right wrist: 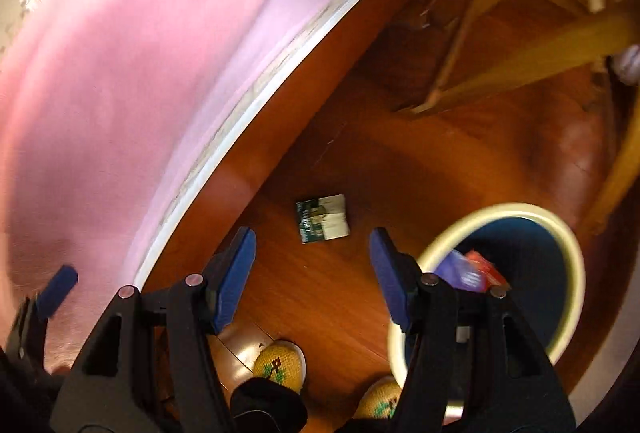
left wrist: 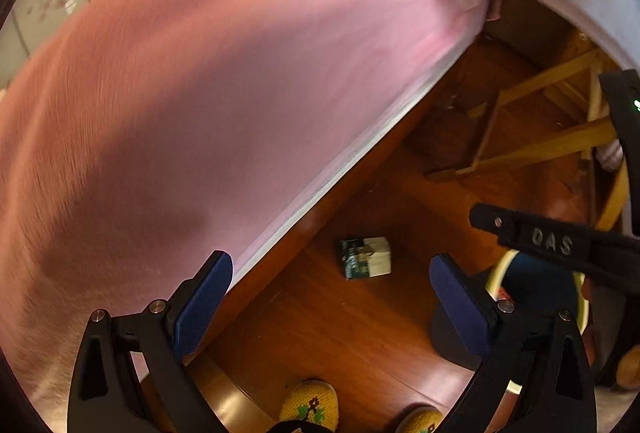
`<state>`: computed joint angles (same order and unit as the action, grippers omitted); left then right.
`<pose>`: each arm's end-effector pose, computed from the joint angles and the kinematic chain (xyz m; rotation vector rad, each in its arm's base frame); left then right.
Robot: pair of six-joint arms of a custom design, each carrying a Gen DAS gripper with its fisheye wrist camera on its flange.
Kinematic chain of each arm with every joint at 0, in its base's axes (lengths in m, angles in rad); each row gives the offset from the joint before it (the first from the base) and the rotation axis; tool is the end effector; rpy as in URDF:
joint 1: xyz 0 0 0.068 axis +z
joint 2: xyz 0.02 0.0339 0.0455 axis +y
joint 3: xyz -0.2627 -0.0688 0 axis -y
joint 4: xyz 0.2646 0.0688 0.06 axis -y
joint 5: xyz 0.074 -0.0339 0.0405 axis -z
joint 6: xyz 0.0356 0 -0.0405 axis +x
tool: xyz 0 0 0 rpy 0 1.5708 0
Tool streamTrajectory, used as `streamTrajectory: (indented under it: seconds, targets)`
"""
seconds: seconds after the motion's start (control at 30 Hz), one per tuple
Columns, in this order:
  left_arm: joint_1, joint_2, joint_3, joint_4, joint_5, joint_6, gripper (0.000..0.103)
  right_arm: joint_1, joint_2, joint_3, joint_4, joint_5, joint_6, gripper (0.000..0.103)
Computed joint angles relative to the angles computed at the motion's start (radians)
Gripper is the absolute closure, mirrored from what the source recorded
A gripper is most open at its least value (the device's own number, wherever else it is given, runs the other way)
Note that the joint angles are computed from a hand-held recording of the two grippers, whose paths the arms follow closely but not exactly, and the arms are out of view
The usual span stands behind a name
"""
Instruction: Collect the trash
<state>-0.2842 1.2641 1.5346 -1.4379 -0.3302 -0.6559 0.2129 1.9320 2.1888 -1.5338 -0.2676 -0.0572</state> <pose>0.2162 -0.0511 0.3934 -0.5746 2.5705 0.1472 0.3742 0.0905 0.3808 -0.4387 2.8080 0.4140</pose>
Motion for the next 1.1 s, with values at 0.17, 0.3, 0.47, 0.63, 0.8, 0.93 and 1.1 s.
streamTrajectory:
  seconds: [0.17,0.3,0.47,0.63,0.8,0.93,1.1]
  targets:
    - [0.07,-0.152,-0.317,0.127,0.024,-0.021,0.003,0.092,0.03,-0.239,0.238,0.0,0.087,0.047]
    - [0.088,-0.25,-0.534,0.234,0.045,-0.025,0.003,0.152,0.073,-0.398,0.413,0.033,0.158,0.047]
    - [0.126,-0.321,-0.774,0.342,0.098,-0.039,0.018,0.187,0.156,-0.51,0.57,0.081,0.194,0.047]
    - [0.192,-0.352,-0.971,0.488,0.152,-0.029,0.025,0.179,0.259,-0.562,0.71,0.124,0.22,0.047]
    - [0.157,-0.257,-1.094,0.696,0.122,-0.026,0.025,0.143,0.366,-0.55,0.779,0.135,0.208,0.057]
    - [0.169,-0.181,-1.142,0.809,0.112,-0.025,0.025,0.119,0.425,-0.525,0.789,0.08,0.166,0.06]
    - [0.199,-0.054,-1.161,0.93,0.12,-0.036,0.025,0.113,0.508,-0.473,0.787,0.022,0.056,0.061]
